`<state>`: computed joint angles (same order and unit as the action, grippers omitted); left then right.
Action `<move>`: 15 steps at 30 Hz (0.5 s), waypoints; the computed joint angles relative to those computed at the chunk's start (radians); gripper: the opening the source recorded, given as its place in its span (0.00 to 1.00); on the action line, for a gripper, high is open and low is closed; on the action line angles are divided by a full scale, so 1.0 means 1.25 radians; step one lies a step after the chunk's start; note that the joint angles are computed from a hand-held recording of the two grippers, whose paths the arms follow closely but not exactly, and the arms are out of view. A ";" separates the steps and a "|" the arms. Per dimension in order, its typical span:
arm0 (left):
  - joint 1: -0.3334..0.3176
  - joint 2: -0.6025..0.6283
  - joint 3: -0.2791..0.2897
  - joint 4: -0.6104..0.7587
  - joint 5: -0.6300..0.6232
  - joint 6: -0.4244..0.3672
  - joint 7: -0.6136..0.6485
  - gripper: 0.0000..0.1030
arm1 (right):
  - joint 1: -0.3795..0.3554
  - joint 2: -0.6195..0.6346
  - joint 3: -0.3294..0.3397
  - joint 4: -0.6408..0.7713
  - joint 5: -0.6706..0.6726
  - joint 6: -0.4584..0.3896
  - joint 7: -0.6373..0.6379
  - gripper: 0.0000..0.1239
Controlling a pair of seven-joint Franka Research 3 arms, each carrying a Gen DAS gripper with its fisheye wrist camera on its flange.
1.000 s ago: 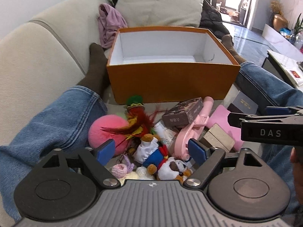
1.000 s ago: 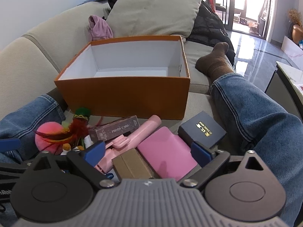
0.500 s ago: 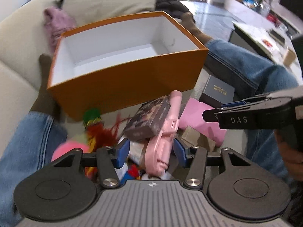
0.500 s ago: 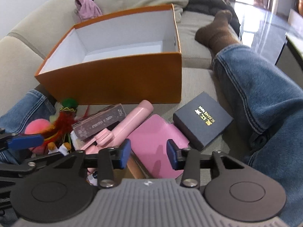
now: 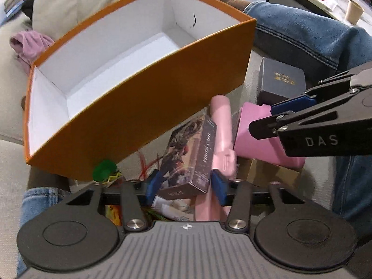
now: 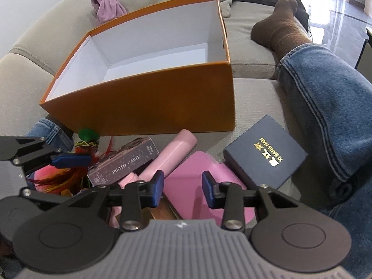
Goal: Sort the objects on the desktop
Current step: 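Grasp the dark PHOTO CARD box with the left tool and lift it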
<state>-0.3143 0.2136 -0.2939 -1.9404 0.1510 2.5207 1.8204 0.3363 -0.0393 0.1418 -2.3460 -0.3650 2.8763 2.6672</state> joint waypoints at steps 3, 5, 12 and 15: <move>0.015 0.003 -0.006 0.015 -0.043 -0.015 0.029 0.44 | 0.008 0.008 -0.007 -0.008 0.092 0.034 -0.082 0.32; 0.021 0.007 -0.006 0.030 -0.065 -0.022 0.035 0.38 | 0.013 0.014 -0.009 -0.009 0.145 0.048 -0.128 0.32; 0.004 0.070 0.006 0.113 -0.018 -0.077 0.006 0.32 | 0.026 0.028 -0.012 -0.005 0.278 0.065 -0.236 0.32; 0.004 0.098 0.004 0.138 -0.019 -0.089 0.002 0.31 | 0.037 0.034 -0.008 -0.006 0.426 0.078 -0.347 0.32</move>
<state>-0.3097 0.3360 -0.2893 -1.7681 0.1274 2.4099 1.8227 0.3826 0.0027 0.1316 -2.3535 0.1672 2.9734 2.2335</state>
